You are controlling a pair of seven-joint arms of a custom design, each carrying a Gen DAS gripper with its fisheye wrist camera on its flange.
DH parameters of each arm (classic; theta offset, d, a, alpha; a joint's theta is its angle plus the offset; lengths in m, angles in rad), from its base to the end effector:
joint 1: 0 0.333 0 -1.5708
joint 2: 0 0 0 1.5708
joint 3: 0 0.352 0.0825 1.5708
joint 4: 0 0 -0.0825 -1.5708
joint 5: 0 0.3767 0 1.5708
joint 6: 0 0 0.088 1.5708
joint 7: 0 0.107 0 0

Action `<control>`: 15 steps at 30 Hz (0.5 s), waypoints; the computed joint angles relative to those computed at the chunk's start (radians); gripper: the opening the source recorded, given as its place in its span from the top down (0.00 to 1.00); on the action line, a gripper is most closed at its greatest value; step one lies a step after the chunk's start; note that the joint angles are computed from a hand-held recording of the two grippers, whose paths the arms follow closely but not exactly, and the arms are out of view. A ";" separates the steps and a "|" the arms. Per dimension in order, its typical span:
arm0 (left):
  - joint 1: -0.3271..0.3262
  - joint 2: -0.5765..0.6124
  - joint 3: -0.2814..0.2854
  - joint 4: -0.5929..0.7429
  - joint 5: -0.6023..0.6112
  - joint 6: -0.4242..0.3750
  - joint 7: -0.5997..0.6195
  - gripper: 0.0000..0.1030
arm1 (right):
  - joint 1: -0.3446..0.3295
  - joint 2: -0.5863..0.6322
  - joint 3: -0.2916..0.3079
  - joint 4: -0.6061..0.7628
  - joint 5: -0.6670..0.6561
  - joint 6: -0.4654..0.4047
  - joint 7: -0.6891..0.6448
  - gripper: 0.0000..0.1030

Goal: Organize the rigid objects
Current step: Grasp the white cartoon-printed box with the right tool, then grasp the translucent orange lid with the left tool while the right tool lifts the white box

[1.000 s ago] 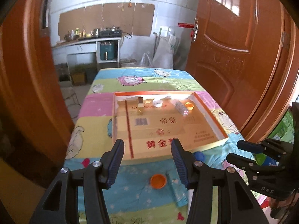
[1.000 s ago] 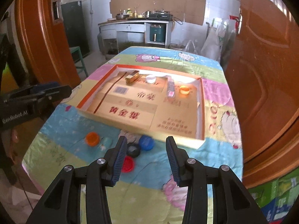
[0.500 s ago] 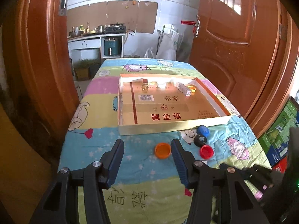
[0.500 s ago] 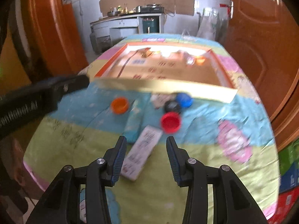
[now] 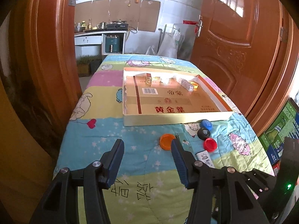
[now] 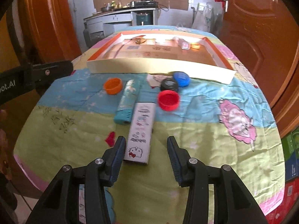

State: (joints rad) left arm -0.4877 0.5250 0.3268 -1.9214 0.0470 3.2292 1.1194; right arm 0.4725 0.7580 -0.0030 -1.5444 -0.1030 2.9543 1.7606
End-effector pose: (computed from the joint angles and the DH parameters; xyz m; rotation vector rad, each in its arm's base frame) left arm 0.6738 -0.1476 0.3609 -1.8834 1.6509 -0.8537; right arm 0.6851 0.3559 0.3097 -2.1043 1.4317 -0.4412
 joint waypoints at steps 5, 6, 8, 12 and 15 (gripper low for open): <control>0.032 0.010 -0.037 0.012 0.001 -0.010 0.005 0.49 | 0.004 0.004 -0.008 0.006 -0.017 0.002 -0.016 0.71; 0.038 0.010 -0.043 0.014 0.002 -0.013 0.007 0.49 | 0.002 0.010 -0.004 0.016 -0.021 0.001 -0.027 0.75; 0.047 0.012 -0.052 0.016 0.007 -0.015 0.008 0.49 | 0.004 0.027 -0.003 0.046 -0.025 -0.008 -0.042 0.75; 0.074 0.019 -0.078 0.026 0.018 -0.023 0.013 0.49 | -0.026 0.056 0.035 0.092 -0.007 -0.018 -0.086 0.76; 0.138 0.032 -0.148 0.050 0.034 -0.037 0.044 0.49 | -0.044 0.079 0.061 0.130 0.001 -0.029 -0.140 0.74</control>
